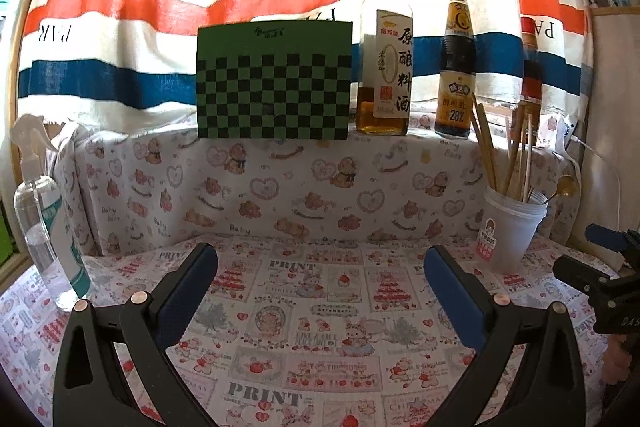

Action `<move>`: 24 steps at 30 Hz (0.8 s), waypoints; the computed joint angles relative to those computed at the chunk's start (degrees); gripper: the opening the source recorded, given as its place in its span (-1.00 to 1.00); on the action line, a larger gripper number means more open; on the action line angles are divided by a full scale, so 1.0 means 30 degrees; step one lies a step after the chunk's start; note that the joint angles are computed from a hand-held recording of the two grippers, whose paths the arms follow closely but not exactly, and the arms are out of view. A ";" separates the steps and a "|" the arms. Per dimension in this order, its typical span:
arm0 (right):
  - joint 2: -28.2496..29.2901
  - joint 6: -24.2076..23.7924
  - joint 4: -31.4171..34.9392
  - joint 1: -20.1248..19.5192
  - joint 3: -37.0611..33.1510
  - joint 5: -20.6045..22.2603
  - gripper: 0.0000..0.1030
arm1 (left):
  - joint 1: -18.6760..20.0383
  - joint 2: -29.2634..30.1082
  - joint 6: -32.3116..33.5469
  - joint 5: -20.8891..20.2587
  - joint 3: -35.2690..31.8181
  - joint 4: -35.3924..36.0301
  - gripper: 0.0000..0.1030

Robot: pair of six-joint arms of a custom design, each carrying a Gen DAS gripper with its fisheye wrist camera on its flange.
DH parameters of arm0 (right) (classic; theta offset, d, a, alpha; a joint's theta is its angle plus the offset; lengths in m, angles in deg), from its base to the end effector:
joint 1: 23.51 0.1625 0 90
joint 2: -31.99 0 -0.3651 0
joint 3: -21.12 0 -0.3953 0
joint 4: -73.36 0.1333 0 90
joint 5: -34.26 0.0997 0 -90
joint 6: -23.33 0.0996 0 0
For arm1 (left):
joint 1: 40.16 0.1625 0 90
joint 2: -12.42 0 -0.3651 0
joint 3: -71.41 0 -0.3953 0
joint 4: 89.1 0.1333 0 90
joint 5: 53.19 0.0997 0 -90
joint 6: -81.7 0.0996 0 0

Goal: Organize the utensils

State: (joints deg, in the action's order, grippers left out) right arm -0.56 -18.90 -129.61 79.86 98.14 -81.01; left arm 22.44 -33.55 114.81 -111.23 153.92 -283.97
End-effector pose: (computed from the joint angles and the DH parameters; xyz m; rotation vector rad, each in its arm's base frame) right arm 0.2525 -0.6699 0.1418 0.7053 -2.0342 1.2845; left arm -0.1509 -0.6953 0.2511 0.7260 2.0781 -1.4339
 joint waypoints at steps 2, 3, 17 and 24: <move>0.0022 -0.0040 -0.0215 0.0006 0.0019 0.0010 1.00 | -0.0047 0.0033 0.0292 -0.0015 0.0045 -0.0182 0.99; 0.0048 -0.0073 -0.0324 0.0009 -0.0005 -0.0006 1.00 | -0.0071 0.0053 0.0412 0.0001 0.0057 -0.0239 0.99; 0.0437 -0.0619 -0.2285 0.0140 -0.0064 -0.0174 1.00 | -0.0141 0.0046 0.0559 0.0061 0.0117 -0.0358 0.99; 0.0464 -0.0366 -0.2222 0.0153 -0.0183 -0.0406 1.00 | -0.0125 0.0066 0.0561 0.0083 0.0058 -0.0318 0.99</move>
State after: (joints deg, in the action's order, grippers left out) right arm 0.83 -19.99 -136.27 80.32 97.59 -82.23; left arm 22.06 -33.35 116.49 -110.98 154.10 -284.93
